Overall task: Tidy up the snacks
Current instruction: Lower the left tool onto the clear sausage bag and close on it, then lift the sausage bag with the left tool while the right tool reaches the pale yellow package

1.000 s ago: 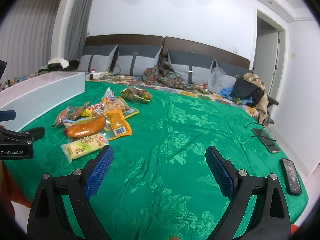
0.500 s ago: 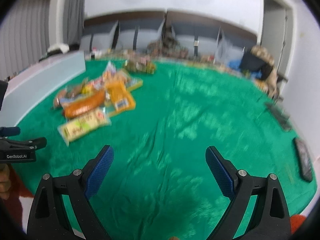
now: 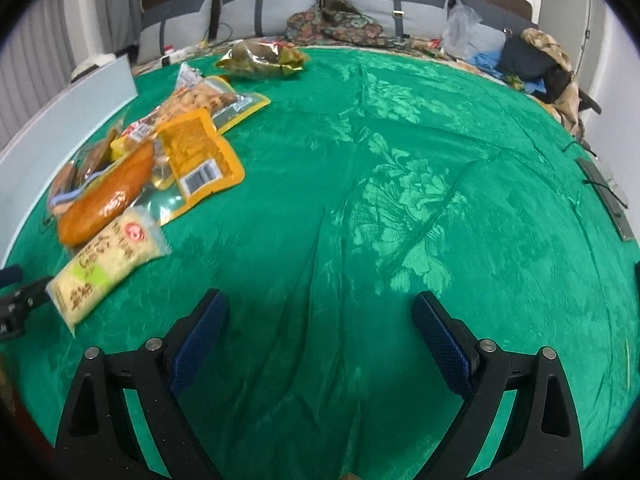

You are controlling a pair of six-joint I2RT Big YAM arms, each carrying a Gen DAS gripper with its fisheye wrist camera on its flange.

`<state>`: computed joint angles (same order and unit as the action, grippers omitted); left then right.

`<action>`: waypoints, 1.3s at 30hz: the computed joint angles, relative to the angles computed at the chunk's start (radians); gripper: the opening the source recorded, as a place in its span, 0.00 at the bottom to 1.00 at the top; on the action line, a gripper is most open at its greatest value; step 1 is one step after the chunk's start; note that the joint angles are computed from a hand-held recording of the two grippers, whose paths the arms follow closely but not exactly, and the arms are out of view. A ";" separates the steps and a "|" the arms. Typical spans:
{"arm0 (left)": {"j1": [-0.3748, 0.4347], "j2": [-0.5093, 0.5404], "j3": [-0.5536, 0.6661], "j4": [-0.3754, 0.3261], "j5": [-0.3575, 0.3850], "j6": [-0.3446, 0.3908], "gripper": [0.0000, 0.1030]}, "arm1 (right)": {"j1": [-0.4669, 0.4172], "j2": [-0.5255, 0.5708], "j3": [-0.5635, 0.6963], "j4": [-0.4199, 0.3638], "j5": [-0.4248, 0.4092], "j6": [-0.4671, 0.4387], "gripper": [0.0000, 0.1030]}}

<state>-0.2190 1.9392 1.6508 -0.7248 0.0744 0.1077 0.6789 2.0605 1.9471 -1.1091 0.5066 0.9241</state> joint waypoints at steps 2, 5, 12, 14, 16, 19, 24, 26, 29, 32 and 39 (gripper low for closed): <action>0.003 -0.001 -0.005 0.012 0.005 0.003 1.00 | 0.004 -0.003 -0.005 0.002 0.004 0.004 0.94; 0.008 0.015 0.036 -0.050 0.011 0.014 1.00 | 0.005 -0.001 -0.005 0.007 0.005 0.004 0.94; 0.062 0.102 0.287 -0.273 0.178 -0.061 1.00 | -0.001 0.011 0.014 0.001 0.004 0.000 0.94; 0.073 0.140 0.382 -0.308 0.241 -0.093 1.00 | -0.001 0.011 0.014 0.001 0.004 0.000 0.94; 0.077 0.195 0.495 -0.357 0.267 -0.113 1.00 | -0.002 0.012 0.015 0.001 0.005 -0.001 0.94; 0.070 0.303 0.680 -0.457 0.236 -0.107 1.00 | -0.001 0.010 0.013 0.001 0.005 0.000 0.94; 0.036 0.529 1.050 -0.727 0.177 -0.048 0.92 | -0.001 0.010 0.013 0.001 0.005 0.000 0.94; 0.027 0.527 1.037 -0.728 0.156 -0.025 0.69 | -0.001 0.010 0.012 0.002 0.005 0.000 0.94; 0.026 0.427 0.856 -0.629 0.155 0.019 0.53 | -0.001 0.011 0.013 0.003 0.005 -0.001 0.94; 0.032 0.336 0.723 -0.578 0.133 0.105 0.49 | -0.001 0.010 0.012 0.003 0.005 0.000 0.94; 0.059 0.272 0.647 -0.696 0.125 0.287 0.51 | -0.001 0.011 0.013 0.003 0.006 0.000 0.93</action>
<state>-0.1598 2.2113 2.2980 -1.4213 0.1995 0.3946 0.6778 2.0719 1.9600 -1.1065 0.5123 0.9239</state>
